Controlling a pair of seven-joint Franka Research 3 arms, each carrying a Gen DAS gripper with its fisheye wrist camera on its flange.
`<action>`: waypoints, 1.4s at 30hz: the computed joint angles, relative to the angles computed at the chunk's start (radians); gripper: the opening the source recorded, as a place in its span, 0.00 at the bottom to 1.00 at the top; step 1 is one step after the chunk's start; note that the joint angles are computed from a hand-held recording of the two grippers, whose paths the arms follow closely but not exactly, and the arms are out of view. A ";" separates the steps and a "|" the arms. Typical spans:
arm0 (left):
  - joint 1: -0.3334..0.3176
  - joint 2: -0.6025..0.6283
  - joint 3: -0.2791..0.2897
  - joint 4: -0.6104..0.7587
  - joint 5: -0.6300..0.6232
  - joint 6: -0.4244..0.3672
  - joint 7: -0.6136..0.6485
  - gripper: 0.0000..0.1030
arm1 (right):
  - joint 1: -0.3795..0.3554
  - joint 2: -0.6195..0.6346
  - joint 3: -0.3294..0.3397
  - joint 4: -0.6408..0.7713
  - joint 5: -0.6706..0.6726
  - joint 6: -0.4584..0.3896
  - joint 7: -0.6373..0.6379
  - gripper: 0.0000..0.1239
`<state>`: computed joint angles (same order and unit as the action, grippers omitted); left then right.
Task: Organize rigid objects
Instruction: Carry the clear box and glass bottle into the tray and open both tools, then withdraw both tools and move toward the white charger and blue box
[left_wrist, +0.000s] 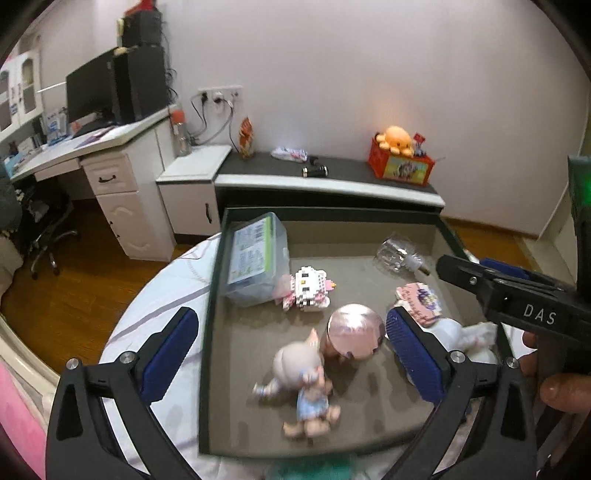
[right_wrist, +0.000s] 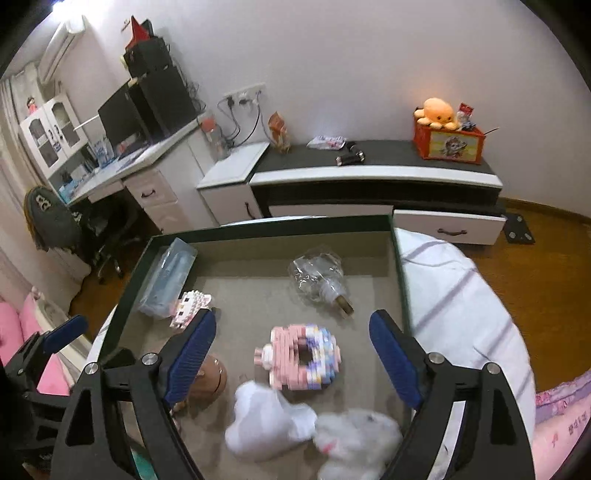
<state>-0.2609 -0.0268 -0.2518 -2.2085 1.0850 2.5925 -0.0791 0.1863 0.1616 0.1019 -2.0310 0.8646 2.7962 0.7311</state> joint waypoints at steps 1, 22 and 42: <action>-0.004 -0.026 -0.004 -0.021 0.004 -0.008 -0.018 1.00 | -0.006 -0.029 0.007 -0.028 0.036 0.012 -0.028 0.70; -0.140 -0.379 -0.241 -0.232 -0.139 -0.374 -0.178 1.00 | 0.231 -0.718 -0.133 -0.608 0.562 0.274 -0.556 0.70; -0.247 -0.393 -0.293 -0.241 -0.193 -0.471 -0.251 1.00 | 0.243 -0.967 -0.191 -0.835 0.201 0.285 -0.256 0.70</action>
<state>-0.5082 -0.4198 -0.5446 -2.4496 0.8916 2.1211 -0.3299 0.4294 -0.8050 -0.0893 -2.8661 1.0654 3.0811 0.4748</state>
